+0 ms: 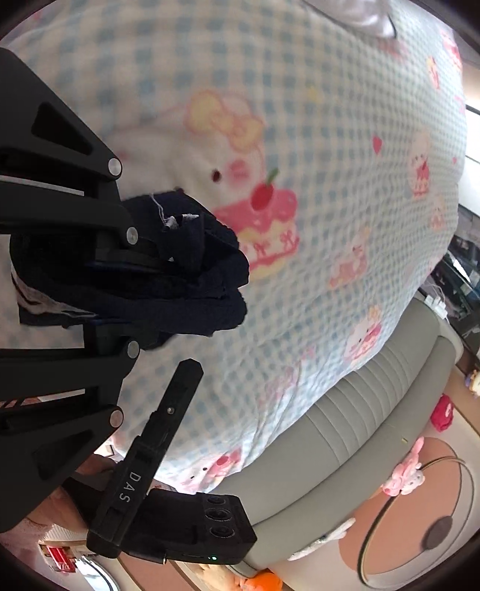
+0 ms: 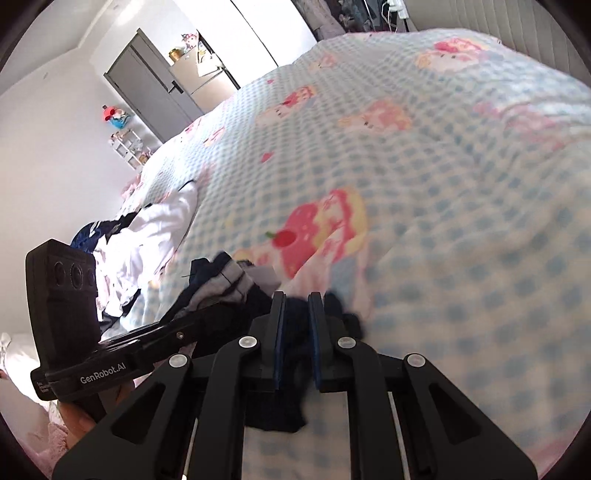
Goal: Fold clothes
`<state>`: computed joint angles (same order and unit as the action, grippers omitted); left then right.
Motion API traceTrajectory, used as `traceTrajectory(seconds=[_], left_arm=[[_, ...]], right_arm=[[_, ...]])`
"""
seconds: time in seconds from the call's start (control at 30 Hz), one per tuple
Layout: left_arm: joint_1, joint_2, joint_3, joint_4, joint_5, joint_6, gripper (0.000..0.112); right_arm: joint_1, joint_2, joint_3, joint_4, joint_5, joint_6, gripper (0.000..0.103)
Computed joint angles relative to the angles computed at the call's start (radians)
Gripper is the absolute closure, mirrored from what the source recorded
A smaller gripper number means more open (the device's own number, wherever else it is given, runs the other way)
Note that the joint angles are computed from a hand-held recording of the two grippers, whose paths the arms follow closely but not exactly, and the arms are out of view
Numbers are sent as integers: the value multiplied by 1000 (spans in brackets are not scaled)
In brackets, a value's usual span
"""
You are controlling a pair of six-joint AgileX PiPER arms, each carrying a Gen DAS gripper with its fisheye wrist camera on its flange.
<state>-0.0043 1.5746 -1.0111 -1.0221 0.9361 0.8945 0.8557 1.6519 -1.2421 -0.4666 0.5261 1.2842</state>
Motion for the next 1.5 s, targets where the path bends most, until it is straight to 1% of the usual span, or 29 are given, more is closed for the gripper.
traceTrajectory(seconds=[0.07, 0.13, 0.17, 0.2, 0.27, 0.37, 0.47, 0.57, 0.67, 0.7, 0.73, 0.8, 0.83, 0.87, 0.9, 0.93, 0.97, 1.0, 1.03, 1.07, 1.1, 1.13, 1.17, 1.2, 1.23, 1.3, 1.4, 1.47, 1.5], left_arm=[[-113, 49, -111, 28, -50, -81, 94], [-186, 83, -204, 153, -96, -210, 94], [-221, 103, -254, 223, -110, -280, 94], [-246, 116, -284, 271, -130, -324, 94], [-212, 98, -251, 288, -141, -320, 94], [-106, 90, -178, 268, -142, -270, 94], [13, 72, -113, 247, -136, -219, 95], [135, 56, -57, 190, -94, -144, 95], [212, 60, -31, 202, -70, -113, 95], [231, 61, -24, 209, -65, -105, 95], [245, 63, -17, 205, -65, -91, 94], [285, 69, -1, 185, -52, -57, 89], [294, 83, 0, 178, -52, -49, 78], [303, 97, 2, 172, -51, -41, 69], [311, 114, 1, 166, -48, -33, 56], [313, 141, -5, 172, -34, -23, 54], [308, 167, -8, 197, -30, -30, 54], [304, 189, -8, 217, -27, -36, 57], [306, 176, 11, 204, -28, -27, 70], [309, 164, 31, 192, -28, -18, 77], [311, 151, 51, 179, -29, -9, 87], [312, 138, 66, 166, -25, -2, 95], [301, 124, 54, 158, 0, -13, 97], [269, 112, 24, 155, 19, -33, 98], [238, 103, -8, 152, 37, -54, 98], [175, 95, -85, 145, 69, -97, 98], [40, 158, -282, 114, 87, -215, 98], [-64, 242, -442, 127, 61, -323, 98], [-110, 292, -536, 141, 55, -380, 98]], right_arm=[[-93, -39, -27, 78, 27, -151, 92], [-185, -46, -91, 177, 94, -316, 92], [-213, -53, -100, 211, 104, -362, 92], [-222, -69, -79, 248, 85, -385, 90], [-239, -99, -38, 327, 49, -436, 89], [-167, -91, 60, 396, -46, -431, 83], [-93, -13, 86, 467, -113, -433, 81], [-33, 71, 80, 557, -168, -460, 78], [12, 126, 57, 548, -210, -383, 72], [19, 140, 44, 535, -207, -358, 64], [28, 153, 31, 491, -201, -295, 59], [36, 176, 15, 479, -204, -257, 54], [35, 186, 10, 505, -212, -274, 49], [31, 201, 0, 528, -216, -294, 37], [25, 220, -12, 546, -220, -320, 34], [19, 239, -26, 563, -222, -344, 34], [13, 263, -49, 557, -205, -342, 34], [7, 287, -72, 566, -198, -358, 34], [7, 304, -101, 561, -184, -372, 38], [6, 322, -130, 556, -170, -385, 58], [5, 338, -158, 551, -156, -397, 73], [-1, 327, -164, 542, -158, -398, 78], [-8, 316, -167, 534, -160, -400, 88], [-26, 284, -144, 561, -185, -431, 91], [-43, 253, -125, 576, -205, -451, 92], [-86, 180, -123, 521, -161, -448, 92], [-183, 79, -172, 476, -44, -531, 92], [-274, 40, -244, 463, 61, -606, 92], [-327, 43, -287, 489, 114, -673, 90]])
